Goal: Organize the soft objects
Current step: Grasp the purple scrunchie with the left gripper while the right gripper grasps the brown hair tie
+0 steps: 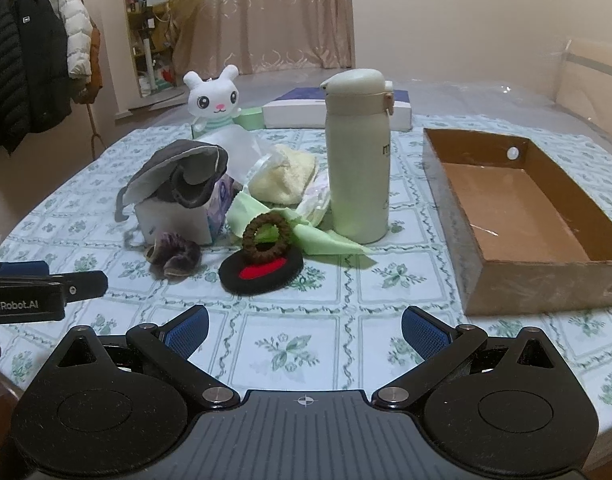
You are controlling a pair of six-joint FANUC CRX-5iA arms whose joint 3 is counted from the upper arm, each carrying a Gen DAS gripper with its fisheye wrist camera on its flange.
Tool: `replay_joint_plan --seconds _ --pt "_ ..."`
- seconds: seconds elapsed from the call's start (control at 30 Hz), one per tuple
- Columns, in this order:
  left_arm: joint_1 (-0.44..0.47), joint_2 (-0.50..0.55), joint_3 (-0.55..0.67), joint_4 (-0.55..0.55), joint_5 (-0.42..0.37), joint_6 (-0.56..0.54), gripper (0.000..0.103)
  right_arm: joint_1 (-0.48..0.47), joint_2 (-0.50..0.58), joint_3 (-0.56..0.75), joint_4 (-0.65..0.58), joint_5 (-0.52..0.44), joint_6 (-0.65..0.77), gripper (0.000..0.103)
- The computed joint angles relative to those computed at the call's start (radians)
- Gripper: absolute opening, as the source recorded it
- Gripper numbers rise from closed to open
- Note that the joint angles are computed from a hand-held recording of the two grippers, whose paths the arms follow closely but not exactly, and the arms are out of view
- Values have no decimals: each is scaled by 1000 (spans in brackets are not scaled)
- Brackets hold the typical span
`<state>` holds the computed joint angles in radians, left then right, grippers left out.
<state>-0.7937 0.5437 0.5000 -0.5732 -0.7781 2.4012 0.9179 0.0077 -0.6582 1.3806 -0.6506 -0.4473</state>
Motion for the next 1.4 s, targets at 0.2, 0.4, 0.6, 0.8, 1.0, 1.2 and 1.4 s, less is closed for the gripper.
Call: replay_joint_plan --seconds 0.2,0.4,0.6,0.8,1.0,1.2,1.4 --pt "38 61 48 53 28 -78 88 -77 59 30 82 78 -41 93" --pt "64 124 104 87 53 -154 86 -143 117 67 154 148 -59 83" --pt "85 182 161 137 70 -281 76 -204 159 92 243 210 -94 71" --pt "101 227 198 190 93 -396 67 -239 193 116 305 234 -130 67" --pt "101 269 245 204 79 -463 56 -254 216 135 326 243 -140 66" --pt "105 273 240 219 88 -481 30 -272 224 144 392 261 -182 65" --pt "117 243 194 234 114 -445 19 -287 243 169 436 285 -206 64"
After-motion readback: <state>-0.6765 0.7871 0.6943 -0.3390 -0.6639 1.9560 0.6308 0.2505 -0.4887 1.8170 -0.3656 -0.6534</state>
